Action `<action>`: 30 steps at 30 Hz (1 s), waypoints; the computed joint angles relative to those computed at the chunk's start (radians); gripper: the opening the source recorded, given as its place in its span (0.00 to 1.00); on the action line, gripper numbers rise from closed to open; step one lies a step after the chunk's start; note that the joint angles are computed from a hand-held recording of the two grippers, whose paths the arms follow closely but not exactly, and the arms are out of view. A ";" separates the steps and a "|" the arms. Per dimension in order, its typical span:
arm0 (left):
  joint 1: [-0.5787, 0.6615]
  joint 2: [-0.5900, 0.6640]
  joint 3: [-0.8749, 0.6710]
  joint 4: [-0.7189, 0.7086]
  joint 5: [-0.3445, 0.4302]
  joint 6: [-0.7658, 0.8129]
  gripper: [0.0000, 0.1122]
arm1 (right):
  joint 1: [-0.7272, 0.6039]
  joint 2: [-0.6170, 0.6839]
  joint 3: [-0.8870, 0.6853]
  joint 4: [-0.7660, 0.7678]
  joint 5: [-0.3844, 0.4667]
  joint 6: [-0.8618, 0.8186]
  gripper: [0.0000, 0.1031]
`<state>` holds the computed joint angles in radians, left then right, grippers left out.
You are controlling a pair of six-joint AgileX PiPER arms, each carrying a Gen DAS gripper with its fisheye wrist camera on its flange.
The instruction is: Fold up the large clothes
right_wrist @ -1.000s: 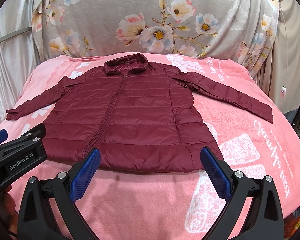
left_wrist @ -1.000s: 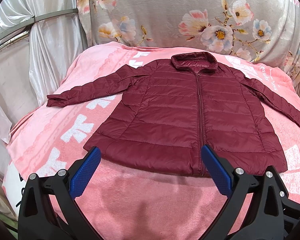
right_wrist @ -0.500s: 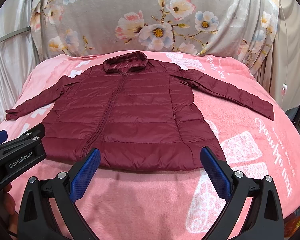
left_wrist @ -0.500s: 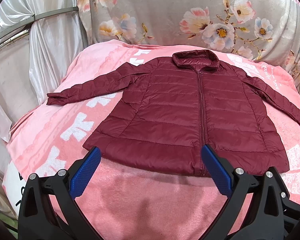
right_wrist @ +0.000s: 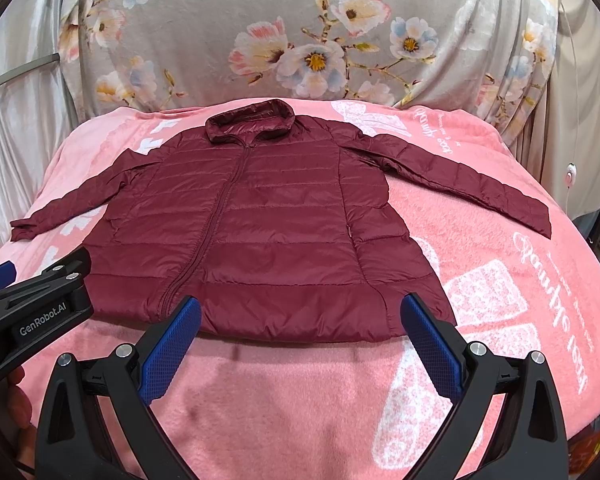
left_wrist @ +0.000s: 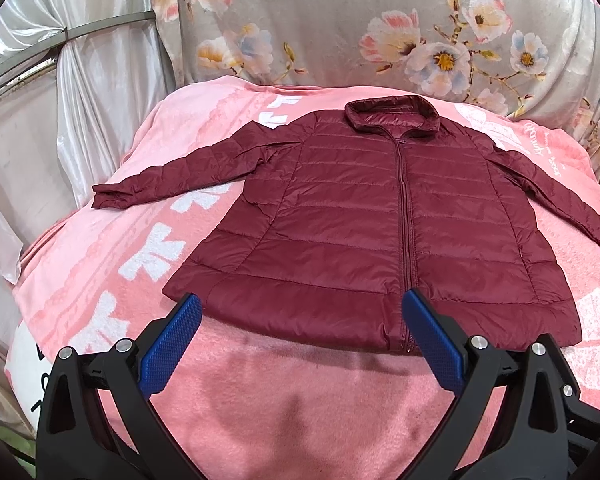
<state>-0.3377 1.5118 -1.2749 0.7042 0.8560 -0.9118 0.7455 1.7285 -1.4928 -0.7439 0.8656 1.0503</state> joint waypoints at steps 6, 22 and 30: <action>0.040 0.015 -0.039 -0.052 -0.008 0.052 0.87 | -0.128 -0.031 0.051 0.115 -0.148 -0.093 0.95; 0.193 0.298 -0.470 -0.114 0.011 0.122 0.87 | -0.875 0.240 -0.214 0.778 -0.366 -0.508 0.95; 0.189 0.471 -0.642 -0.137 0.071 0.151 0.87 | -0.990 0.496 -0.506 0.779 -0.280 -0.422 0.79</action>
<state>-0.1489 1.9829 -1.9167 0.5675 0.9273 -0.7609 -0.2445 2.2249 -1.9993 0.0349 0.5852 0.6280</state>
